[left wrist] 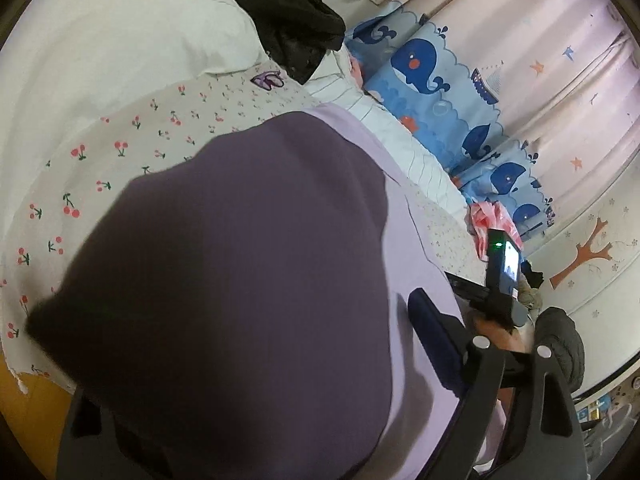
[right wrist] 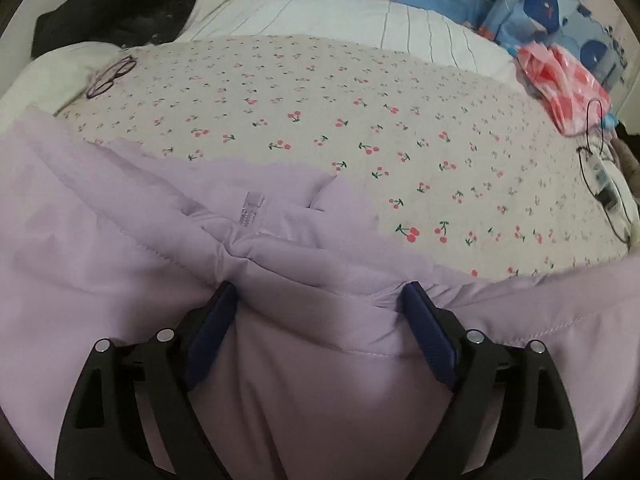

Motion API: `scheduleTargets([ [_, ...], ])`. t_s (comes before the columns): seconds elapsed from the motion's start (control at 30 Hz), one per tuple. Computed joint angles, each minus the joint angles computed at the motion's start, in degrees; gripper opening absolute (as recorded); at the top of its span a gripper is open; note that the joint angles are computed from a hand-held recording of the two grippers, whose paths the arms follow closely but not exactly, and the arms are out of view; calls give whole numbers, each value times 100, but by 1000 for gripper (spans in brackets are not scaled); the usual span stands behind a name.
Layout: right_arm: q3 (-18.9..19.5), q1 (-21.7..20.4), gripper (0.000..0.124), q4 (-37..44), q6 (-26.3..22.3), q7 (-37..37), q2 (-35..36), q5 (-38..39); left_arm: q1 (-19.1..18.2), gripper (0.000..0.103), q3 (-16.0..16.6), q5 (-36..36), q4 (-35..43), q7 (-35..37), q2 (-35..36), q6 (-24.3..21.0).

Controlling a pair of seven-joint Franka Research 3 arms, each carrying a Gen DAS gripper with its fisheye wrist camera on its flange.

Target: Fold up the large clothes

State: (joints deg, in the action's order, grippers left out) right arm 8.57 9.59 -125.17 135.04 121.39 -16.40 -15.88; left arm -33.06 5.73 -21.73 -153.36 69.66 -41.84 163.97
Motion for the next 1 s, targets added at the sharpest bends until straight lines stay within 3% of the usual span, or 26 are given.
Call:
scheduleTargets([
  [0.1,-56,124,82,-582,258,-200,-882,358,-278,85,394,-372,-89,67,-78,72],
  [0.2,236,108,82,-955,63,-295,-1742,425,-347,85,462,-551,-101,65,-63,125],
  [0.3,597,140,83,-1230,-301,-413,-1920,429,-192,85,264,-479,-64,-29,-5,104],
  [0.33,678,97,85,-1345,-185,-386,-1926,329,-166,85,212,-422,-46,-14,5,89],
  [0.53,663,235,86,-1344,-294,-366,-2394,632,147,84,-155,-28,-100,-180,-54,150],
  [0.67,891,335,88,-1661,-474,-379,-2735,703,905,84,-936,724,-31,-815,-60,-35],
  [0.73,974,329,90,-2160,54,-188,-2956,688,1087,84,-1128,1074,28,-1008,-43,-129],
  [0.8,935,350,90,-2149,-12,-141,-3047,813,1233,84,-1292,1408,72,-1180,-58,-217],
  [0.87,917,413,90,-2120,-122,-105,-3257,940,1196,84,-1224,1566,73,-1270,-57,-241],
  [1.0,1231,436,93,-2372,-235,62,-3640,923,1081,84,-1027,1617,47,-1428,-29,-234],
])
